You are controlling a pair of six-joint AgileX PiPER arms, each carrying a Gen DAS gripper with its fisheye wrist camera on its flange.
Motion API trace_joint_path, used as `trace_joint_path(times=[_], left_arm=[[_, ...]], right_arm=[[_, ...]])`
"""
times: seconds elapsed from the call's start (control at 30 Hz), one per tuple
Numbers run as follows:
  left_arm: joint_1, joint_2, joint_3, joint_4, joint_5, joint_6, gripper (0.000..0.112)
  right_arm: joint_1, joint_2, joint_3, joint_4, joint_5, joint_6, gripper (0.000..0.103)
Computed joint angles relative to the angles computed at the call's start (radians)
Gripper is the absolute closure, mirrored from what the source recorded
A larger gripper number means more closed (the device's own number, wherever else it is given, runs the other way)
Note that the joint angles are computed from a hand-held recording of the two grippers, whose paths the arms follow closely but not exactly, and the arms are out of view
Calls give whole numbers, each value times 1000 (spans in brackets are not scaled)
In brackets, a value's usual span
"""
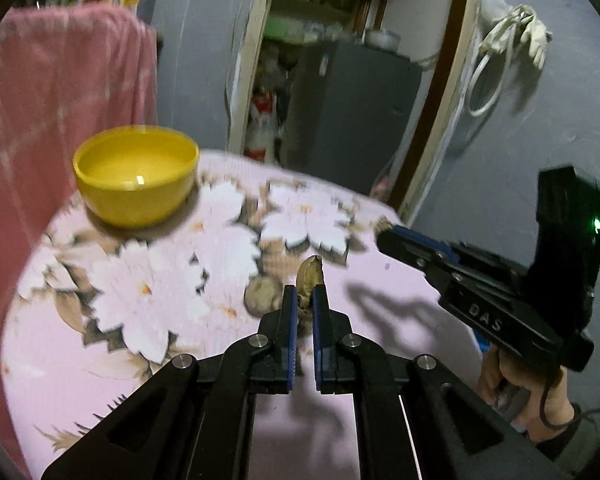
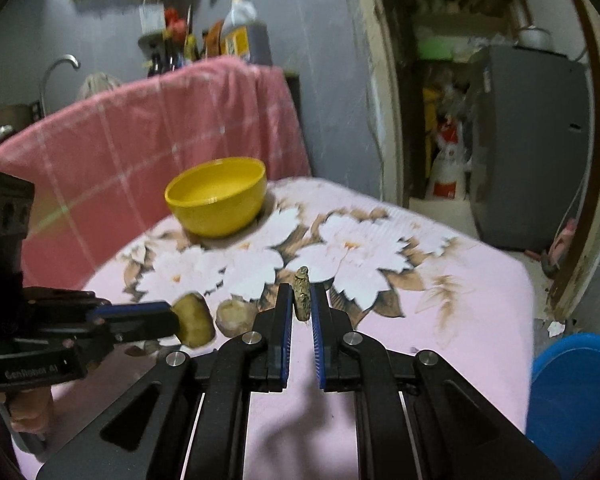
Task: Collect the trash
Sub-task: 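Grasp a brown crumpled wrapper with left tool while right tool holds its wrapper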
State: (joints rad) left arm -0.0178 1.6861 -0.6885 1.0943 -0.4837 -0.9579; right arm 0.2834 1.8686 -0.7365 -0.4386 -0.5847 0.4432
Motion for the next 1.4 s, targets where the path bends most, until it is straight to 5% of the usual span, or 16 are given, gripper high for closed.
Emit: trace_joint_path(times=[0.5, 0.77, 1.03, 1.4], left_arm=[[-251, -206, 91, -628, 27, 489, 111], [-442, -128, 10, -841, 22, 656, 111], [-443, -37, -79, -696, 108, 498, 111], [-228, -74, 63, -398, 98, 287, 111]], right_arm=[[-49, -313, 436, 403, -453, -268, 96], [-214, -373, 551, 348, -575, -236, 96], [-499, -286, 547, 60, -573, -108, 96], [-463, -216, 506, -89, -528, -41, 96]])
